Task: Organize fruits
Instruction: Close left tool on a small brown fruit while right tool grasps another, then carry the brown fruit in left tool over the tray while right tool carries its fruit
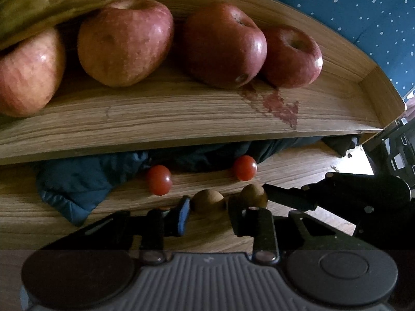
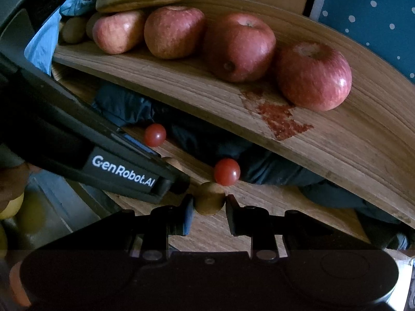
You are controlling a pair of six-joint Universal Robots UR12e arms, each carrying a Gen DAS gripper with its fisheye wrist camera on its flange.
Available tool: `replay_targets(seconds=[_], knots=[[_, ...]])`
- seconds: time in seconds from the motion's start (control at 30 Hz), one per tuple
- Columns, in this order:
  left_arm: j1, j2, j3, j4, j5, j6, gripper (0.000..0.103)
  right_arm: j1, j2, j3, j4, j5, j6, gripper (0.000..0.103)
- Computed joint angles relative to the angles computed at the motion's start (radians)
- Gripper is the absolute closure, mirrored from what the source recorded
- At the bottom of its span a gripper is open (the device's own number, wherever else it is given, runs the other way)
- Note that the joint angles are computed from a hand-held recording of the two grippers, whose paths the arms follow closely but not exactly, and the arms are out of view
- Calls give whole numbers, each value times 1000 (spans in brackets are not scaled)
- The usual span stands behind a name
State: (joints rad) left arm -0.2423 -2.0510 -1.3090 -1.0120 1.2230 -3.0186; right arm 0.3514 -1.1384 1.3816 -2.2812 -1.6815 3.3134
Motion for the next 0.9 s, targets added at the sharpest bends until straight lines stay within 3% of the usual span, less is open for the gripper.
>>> replay_targets(seconds=[0.9], knots=[[9,53,-50,28,-5,27,71,11,-37,24,-15,-26,22,75]])
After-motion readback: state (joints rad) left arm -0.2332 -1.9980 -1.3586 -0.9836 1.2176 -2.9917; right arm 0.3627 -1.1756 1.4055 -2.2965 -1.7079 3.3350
